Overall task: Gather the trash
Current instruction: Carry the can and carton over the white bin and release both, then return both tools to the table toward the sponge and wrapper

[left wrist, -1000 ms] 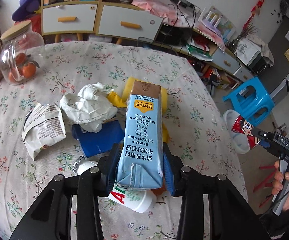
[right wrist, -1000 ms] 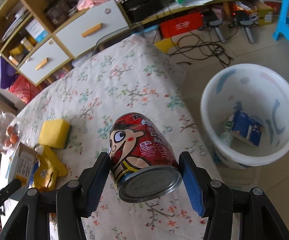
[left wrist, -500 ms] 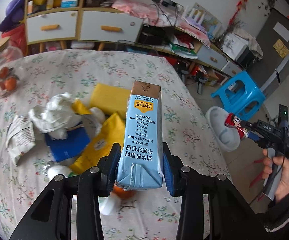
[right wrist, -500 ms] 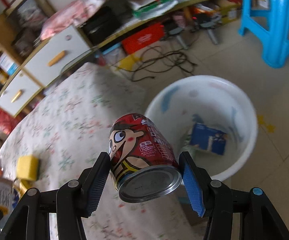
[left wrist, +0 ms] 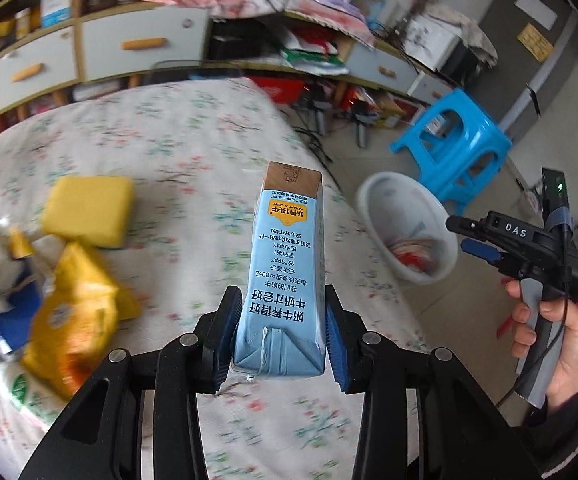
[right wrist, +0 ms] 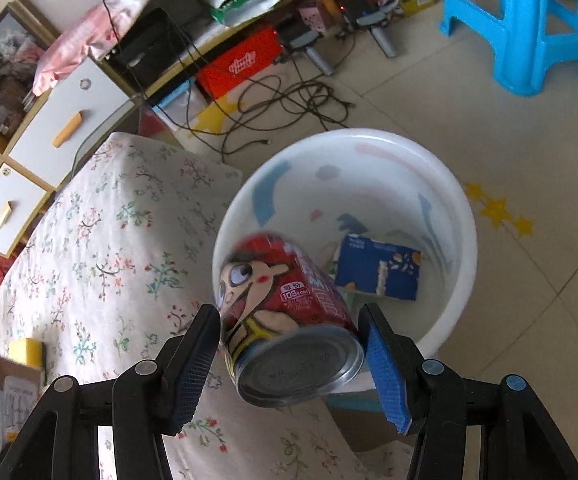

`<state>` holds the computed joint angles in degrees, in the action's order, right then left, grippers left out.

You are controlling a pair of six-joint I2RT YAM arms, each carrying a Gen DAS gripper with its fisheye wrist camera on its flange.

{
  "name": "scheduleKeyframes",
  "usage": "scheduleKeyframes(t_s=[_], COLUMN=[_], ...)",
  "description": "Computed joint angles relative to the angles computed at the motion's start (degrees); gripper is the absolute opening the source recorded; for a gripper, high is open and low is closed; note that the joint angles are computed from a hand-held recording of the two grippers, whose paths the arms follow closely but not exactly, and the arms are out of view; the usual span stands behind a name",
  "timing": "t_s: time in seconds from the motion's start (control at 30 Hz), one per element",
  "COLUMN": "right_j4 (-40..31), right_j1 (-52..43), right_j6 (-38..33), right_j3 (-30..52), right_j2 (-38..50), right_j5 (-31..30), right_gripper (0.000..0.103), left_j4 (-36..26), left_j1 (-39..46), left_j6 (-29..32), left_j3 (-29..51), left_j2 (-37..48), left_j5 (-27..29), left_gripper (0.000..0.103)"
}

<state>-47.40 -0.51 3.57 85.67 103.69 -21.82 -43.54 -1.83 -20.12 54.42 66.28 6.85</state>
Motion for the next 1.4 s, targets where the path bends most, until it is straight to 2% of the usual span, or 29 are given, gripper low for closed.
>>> scheduleKeyframes(t_s=[0.1, 0.3, 0.57, 0.77, 0.87, 0.9, 0.93, 1.0, 1.03, 1.17, 1.23, 1.4], right_j4=[-0.79, -1.27, -2.40, -3.46, -3.41, -3.40, -3.45, -3.54, -3.61, -3.61, -3.22, -2.67], right_j1=[-1.60, -6.13, -14.04, -16.46, -16.58, -16.66, -16.59, -16.80, -16.77, -16.48, -16.11, -13.43], right_j6=[-1.73, -6.31, -11.59, -11.78, -11.52, -11.53, -11.30, -11.30, -11.16, -11.19, -11.48, -12.06], right_j3=[-0.06, -1.33, -2.63, -1.32, -1.23, -1.33, -1.29, -1.25, -1.23, -1.59, -2.11, -2.77], right_j2=[-0.91, -3.97, -5.86, -4.96, -4.98, -5.06, -5.08, -4.96, -4.96, -5.46, -5.94, -6.79], right_j5=[-0.42, 0.74, 0.02, -1.72, -1.99, -2.17, -2.32, -2.69, -2.82, -3.12, -2.73, -1.31], right_gripper=[0.070, 0.075, 0.076, 0.076, 0.076, 0.076, 0.076, 0.076, 0.076, 0.076, 0.077, 0.077], left_j4=[2.08, 5.85, 8.74, 10.20, 12.20, 11.85, 10.97, 9.77, 9.61, 9.24, 8.71, 7.80], left_j1=[-4.77, -11.32, -17.04, -18.61, -18.43, -18.23, -18.39, -18.97, -19.28, -18.06, -17.30, -14.57], left_j6=[-1.82, -4.39, -5.33, -4.27, -2.79, -2.28, -2.16, -2.69, -3.13, -3.23, -3.07, -2.17], left_j3=[1.82, 6.61, 15.76, 20.17, 21.41, 21.92, 22.73, 23.10, 22.41, 19.67, 17.71, 11.97], left_j2=[4.49, 13.61, 24.76, 29.77, 31.31, 31.77, 32.37, 32.42, 31.62, 29.07, 27.16, 20.28], left_j5=[-1.02, -0.78, -1.46, -2.50, -1.31, -1.44, -2.62, -6.37, -8.84, -10.51, -11.28, -12.21], left_gripper=[0.042, 0.042, 0.042, 0.041, 0.043, 0.047, 0.060, 0.079, 0.084, 0.088, 0.093, 0.101])
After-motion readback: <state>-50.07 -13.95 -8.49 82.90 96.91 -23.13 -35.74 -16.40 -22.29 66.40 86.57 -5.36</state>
